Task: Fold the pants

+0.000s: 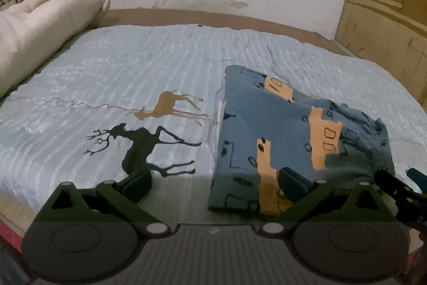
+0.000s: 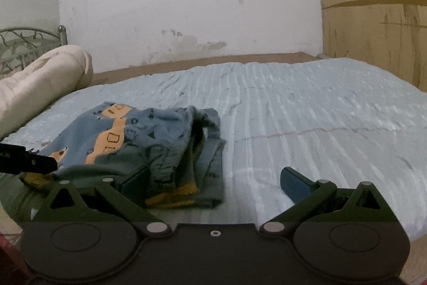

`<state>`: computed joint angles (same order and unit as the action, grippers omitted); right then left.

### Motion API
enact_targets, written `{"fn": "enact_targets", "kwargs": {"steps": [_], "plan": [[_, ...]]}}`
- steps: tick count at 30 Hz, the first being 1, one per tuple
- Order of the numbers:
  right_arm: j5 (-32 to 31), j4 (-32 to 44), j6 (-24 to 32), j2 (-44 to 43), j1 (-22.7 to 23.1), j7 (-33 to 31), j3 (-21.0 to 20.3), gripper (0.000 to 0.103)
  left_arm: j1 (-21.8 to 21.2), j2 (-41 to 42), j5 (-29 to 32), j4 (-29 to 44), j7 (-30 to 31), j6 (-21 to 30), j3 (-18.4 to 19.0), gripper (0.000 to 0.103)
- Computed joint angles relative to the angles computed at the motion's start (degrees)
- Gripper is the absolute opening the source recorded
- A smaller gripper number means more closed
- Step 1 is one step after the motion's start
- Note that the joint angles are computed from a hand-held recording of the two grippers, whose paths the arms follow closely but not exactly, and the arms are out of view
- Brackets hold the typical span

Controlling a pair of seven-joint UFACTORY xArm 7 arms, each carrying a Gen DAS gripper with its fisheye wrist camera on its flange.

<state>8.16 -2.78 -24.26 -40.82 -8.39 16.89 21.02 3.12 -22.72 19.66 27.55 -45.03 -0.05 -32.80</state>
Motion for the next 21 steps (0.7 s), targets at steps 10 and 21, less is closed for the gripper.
{"fn": "enact_targets", "kwargs": {"steps": [10,21], "plan": [[0.4,-1.5,-0.6,-1.9,-2.4,2.7,4.9,0.102,-1.3,-0.4,-1.1,-1.1,0.6,-0.8,1.3,0.102],[2.4,-1.3,1.0,-2.6,-0.5,0.6,3.8,0.102,-1.3,-1.0,-1.8,-1.6,1.8,-1.0,1.0,0.102]]}}
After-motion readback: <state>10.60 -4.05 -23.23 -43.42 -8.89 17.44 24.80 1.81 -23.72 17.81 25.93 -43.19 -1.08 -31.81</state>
